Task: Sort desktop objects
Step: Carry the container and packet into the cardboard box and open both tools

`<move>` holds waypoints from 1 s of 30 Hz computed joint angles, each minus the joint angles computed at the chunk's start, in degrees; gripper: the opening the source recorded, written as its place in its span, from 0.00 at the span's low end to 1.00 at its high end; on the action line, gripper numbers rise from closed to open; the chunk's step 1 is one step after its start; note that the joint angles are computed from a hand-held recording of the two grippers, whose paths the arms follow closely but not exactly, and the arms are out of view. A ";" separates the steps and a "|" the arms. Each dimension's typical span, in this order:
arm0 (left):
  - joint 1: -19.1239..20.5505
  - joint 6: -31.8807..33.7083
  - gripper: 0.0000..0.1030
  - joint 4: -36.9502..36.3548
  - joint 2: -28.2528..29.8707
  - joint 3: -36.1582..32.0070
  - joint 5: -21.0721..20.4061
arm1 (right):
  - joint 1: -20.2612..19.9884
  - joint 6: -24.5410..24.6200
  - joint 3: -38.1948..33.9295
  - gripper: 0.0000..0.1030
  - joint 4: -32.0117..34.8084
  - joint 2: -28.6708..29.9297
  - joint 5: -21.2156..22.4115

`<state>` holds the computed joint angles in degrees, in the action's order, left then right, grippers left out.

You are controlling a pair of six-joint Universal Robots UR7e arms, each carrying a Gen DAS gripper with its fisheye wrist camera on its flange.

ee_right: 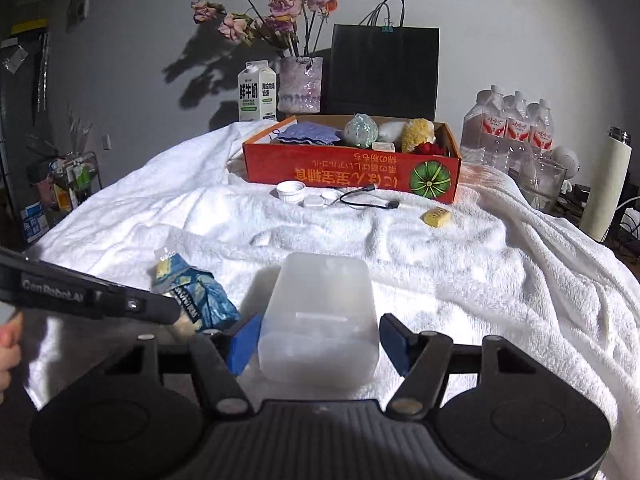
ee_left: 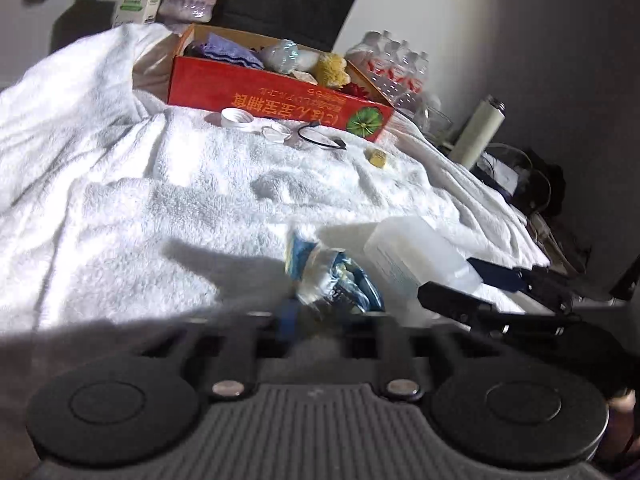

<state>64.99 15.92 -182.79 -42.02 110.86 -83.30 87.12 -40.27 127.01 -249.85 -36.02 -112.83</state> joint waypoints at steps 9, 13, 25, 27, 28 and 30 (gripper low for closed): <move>-0.33 -3.28 0.07 -4.18 4.36 -3.17 0.72 | -1.92 4.59 -5.43 0.63 4.07 2.17 1.46; -0.64 -3.58 0.05 -5.90 4.31 -2.34 1.52 | -1.44 4.35 -4.83 0.63 3.41 2.10 1.21; -5.23 2.59 0.03 -23.08 -3.90 11.06 4.67 | 2.11 1.10 3.36 0.63 -16.65 2.33 1.94; -6.07 4.07 0.03 -26.04 -3.87 12.06 5.12 | 2.56 0.75 4.09 0.63 -18.61 2.77 1.90; -6.42 4.82 0.03 -26.97 -3.80 12.30 5.25 | 2.70 0.71 4.43 0.63 -18.97 2.73 1.89; -6.62 5.11 0.03 -27.44 -3.38 11.96 5.22 | 2.59 0.95 4.71 0.63 -19.17 2.57 2.27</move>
<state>58.36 21.03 -210.22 -45.40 122.82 -78.08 89.70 -39.31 131.72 -269.03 -33.45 -110.56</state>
